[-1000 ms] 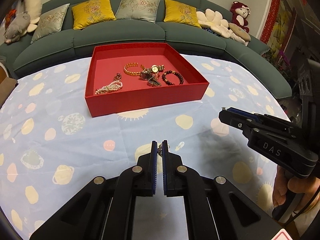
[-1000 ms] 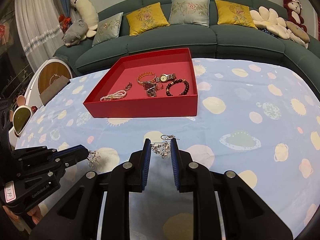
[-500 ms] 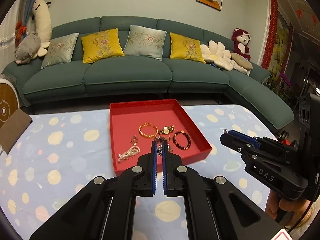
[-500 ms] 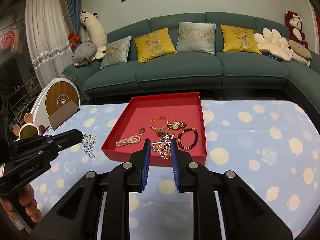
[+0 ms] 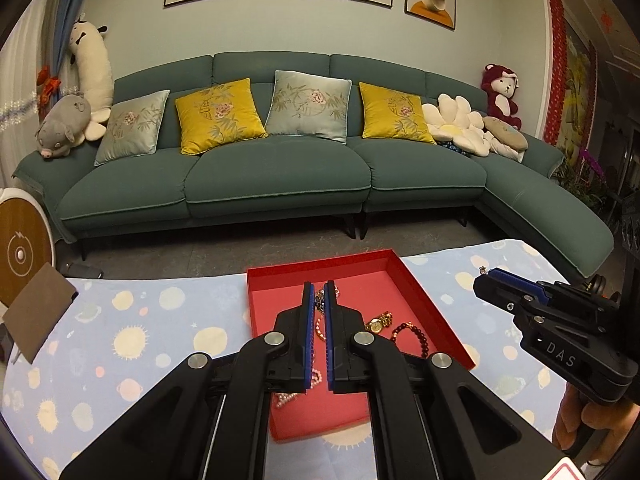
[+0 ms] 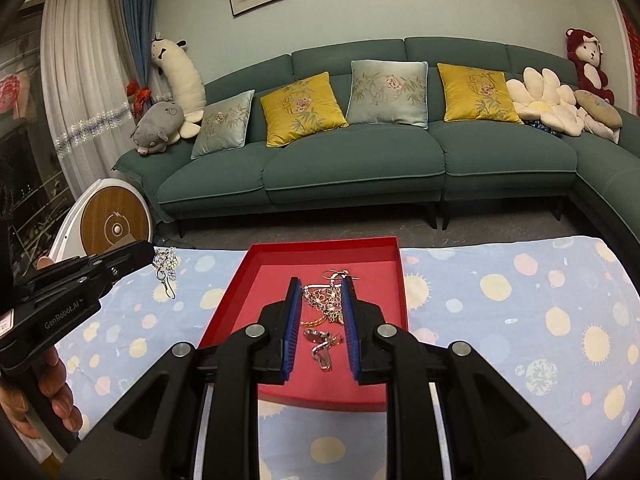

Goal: Organize jewelry
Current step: 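Carry both silver pieces in the tools over the red box, then lower both tools into the red box and open them to release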

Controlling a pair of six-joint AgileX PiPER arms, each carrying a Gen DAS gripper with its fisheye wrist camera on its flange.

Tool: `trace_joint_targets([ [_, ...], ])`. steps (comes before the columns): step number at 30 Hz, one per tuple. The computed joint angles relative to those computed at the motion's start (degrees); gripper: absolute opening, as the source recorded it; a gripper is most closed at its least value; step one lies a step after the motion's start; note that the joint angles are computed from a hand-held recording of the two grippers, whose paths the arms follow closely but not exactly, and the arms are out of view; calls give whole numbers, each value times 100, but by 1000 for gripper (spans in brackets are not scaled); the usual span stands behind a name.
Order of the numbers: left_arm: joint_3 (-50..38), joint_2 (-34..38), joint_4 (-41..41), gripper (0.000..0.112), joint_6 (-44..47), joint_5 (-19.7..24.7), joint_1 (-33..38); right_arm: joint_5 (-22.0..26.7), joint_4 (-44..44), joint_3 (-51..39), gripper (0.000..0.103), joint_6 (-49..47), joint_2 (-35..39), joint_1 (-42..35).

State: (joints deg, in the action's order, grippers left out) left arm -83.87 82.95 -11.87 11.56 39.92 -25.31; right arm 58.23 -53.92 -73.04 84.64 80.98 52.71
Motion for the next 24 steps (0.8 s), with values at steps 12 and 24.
trace_joint_targets([
  [12, -646, 1177, 599, 2, -369, -308, -6, -1151, 569, -331, 19, -777, 659, -1293],
  [24, -1066, 1822, 980, 3, -702, -356, -12, -1526, 859, -414, 19, -1117, 1046, -1664],
])
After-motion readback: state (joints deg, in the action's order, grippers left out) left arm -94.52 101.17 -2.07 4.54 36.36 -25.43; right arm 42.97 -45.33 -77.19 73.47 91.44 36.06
